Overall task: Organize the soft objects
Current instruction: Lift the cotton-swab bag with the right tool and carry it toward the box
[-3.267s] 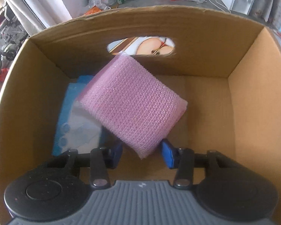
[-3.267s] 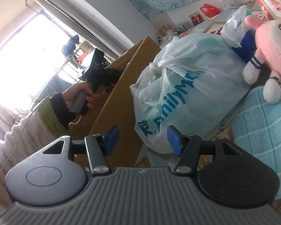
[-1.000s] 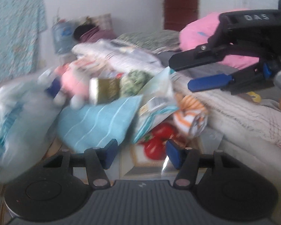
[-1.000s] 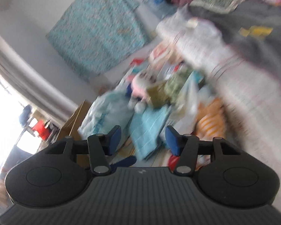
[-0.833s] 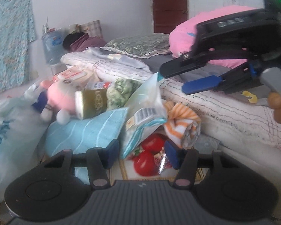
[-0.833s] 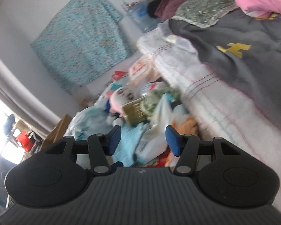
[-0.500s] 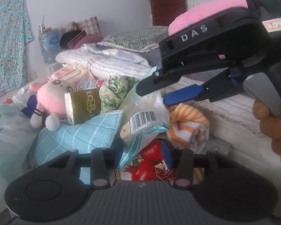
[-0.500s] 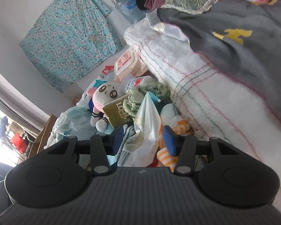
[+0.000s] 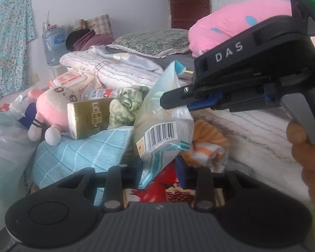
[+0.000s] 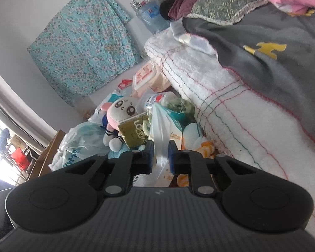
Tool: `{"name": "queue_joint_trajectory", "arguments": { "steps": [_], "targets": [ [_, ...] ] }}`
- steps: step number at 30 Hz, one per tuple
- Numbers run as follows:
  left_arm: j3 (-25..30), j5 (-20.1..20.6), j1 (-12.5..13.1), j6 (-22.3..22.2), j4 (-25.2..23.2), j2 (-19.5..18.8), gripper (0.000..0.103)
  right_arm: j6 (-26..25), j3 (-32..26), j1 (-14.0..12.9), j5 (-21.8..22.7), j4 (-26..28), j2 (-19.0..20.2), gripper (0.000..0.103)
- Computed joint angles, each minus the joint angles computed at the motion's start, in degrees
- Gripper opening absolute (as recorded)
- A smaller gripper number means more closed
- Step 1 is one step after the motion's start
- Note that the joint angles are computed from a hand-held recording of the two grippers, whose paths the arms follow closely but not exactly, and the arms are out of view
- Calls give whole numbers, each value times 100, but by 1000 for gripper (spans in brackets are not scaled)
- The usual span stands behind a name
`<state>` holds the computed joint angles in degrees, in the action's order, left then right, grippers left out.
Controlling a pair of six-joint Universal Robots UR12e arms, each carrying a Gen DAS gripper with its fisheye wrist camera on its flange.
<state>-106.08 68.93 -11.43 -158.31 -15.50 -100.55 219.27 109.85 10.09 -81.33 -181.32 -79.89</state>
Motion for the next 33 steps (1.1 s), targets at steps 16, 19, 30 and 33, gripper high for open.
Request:
{"name": "queue_joint_trajectory", "arguments": {
  "steps": [16,19,30,33],
  "targets": [
    [-210,-888,426,-522,-1055,684,50,-130,323,208,113,-461,-493,11],
    [-333,-975,670,-709,-1359,913,61,-157,264,247,441,-520,-449,11],
    [-743,-519,1490,-1288,-2646,1516,84,469,-319,239,3015,-579,467,11],
    [-843,-576,1627,-1585,-2651,1521,84,191,-439,290,3319,123,609,11]
  ]
}}
